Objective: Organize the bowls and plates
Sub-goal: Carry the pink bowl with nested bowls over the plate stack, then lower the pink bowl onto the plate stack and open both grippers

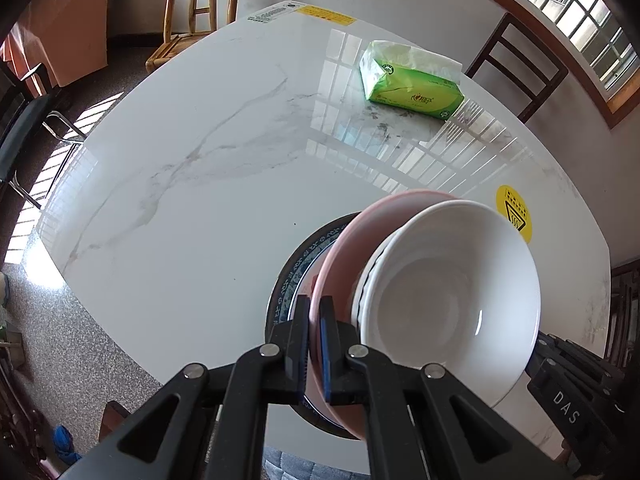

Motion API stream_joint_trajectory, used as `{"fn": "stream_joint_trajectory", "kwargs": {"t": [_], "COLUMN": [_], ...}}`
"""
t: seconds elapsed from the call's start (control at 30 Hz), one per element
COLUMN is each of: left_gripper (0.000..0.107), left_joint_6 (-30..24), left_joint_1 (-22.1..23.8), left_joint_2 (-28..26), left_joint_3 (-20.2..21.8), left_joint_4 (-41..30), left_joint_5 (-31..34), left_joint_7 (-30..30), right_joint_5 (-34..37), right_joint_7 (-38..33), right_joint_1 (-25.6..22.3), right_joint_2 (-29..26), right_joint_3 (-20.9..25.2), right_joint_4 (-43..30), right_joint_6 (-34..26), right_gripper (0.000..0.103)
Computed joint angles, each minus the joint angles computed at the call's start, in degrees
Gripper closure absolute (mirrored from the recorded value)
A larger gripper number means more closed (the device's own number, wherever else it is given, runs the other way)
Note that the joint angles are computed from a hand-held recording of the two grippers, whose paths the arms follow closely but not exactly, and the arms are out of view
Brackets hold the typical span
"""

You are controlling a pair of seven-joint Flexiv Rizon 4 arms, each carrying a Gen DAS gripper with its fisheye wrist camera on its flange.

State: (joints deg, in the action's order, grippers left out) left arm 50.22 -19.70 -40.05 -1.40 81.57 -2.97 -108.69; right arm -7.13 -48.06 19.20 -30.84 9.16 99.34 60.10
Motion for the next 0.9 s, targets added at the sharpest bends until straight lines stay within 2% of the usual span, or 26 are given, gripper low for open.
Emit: {"fn": "stream_joint_trajectory", "kwargs": {"t": [0.47,0.63,0.77,0.9], "left_gripper": [0.104,0.099,0.096,0.088], "left_joint_6": [3.5,5.0,5.5,5.9], "left_joint_1": [-0.9,-0.5,-0.9,-1.0], "left_joint_2": [0.1,0.3,0.5,0.6], "left_joint_3": [0.8,0.6,1.1,1.5], "left_joint_4": [1.1,2.1,2.3,2.6], "left_joint_5": [2.0,1.6,2.2,2.5], "left_joint_7": [0.6,0.8,0.5,0.1], "right_joint_5": [-1.9,-2.0,-3.0,-4.9], "right_joint_7": [1.2,1.5,2.9,5.2], "right_joint_1": [0.8,0.6,1.1,1.9], "right_joint_2": [0.1,0.1,0.3,0.6], "right_joint_3": [-1.0,-0.9,-1.8,-3.2], "right_joint_4": [1.3,1.7,2.1,3.2], "right_joint_6": [2.3,3.0,2.9,3.2], "right_gripper": [0.092,0.091,0.084,0.068]}}
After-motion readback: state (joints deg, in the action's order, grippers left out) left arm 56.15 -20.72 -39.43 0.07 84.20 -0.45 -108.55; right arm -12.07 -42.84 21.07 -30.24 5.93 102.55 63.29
